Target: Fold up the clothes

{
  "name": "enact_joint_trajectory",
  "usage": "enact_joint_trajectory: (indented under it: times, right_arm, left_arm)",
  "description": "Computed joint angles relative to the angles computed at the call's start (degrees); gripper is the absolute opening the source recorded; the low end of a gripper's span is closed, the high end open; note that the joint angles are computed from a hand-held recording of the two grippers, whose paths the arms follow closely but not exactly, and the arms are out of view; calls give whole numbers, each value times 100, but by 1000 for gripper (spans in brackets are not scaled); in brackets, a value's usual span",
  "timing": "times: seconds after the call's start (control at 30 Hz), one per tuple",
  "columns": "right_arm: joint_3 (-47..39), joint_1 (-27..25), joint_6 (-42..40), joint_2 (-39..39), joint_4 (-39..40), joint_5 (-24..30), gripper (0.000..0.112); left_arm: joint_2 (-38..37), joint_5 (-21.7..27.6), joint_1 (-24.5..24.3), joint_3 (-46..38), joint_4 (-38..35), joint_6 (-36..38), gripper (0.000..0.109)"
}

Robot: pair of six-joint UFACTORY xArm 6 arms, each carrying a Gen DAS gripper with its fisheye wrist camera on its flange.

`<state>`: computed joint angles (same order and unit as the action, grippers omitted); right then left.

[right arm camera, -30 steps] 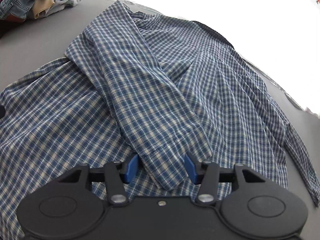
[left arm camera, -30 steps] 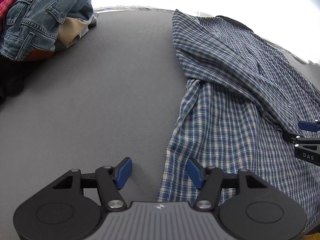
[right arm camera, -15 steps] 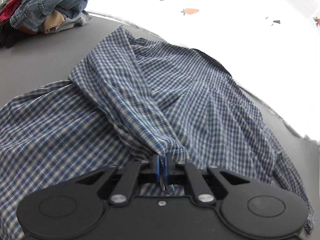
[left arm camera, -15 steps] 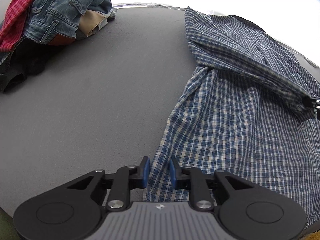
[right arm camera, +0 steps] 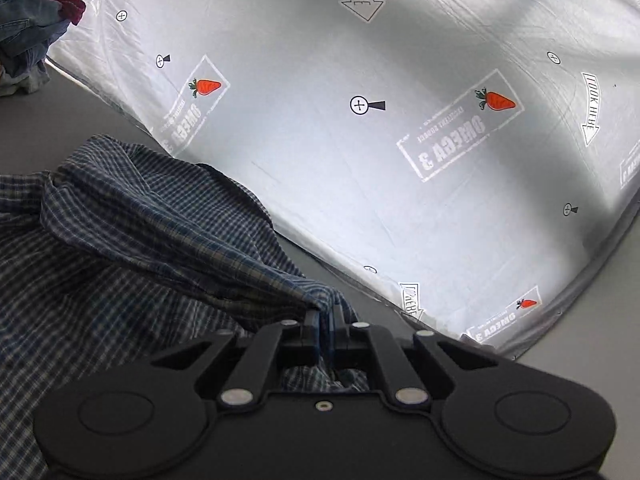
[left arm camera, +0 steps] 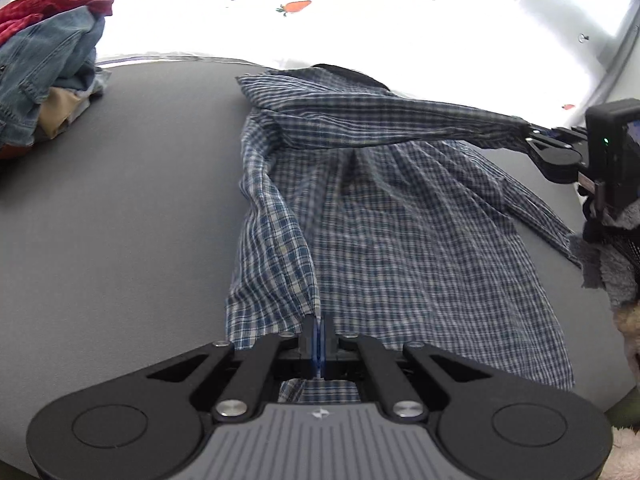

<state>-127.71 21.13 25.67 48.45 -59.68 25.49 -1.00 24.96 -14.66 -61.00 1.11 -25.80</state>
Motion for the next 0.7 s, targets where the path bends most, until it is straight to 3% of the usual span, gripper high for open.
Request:
enact_joint_trajectory:
  times: [0.13,0.27,0.33,0.53,0.6,0.7]
  right_arm:
    - [-281,-247,12,117,-39,101,4]
    - [-232,-413,112,114,-109,203,4]
    - [-156,-465,96,106,-74,242,4]
    - [-137,-504,0,275,-57,458,5]
    - [-168,-473,-166,324,309,785,6]
    - [606,-470,-102,-157,1068,882,15]
  left_arm:
    - [758,294,-372,-726,-489,737,1]
    - [1582,957,-618,-1432,-603,1191,2]
    - [1803,1043,-662,-1565,-752,1416,9]
    - [1648,1121,-610,-1529,-1258,2016,27]
    - [1391,902,-569,-1284,-1203,1959,37]
    - [1020,635,-437,-902,-746,1346,39]
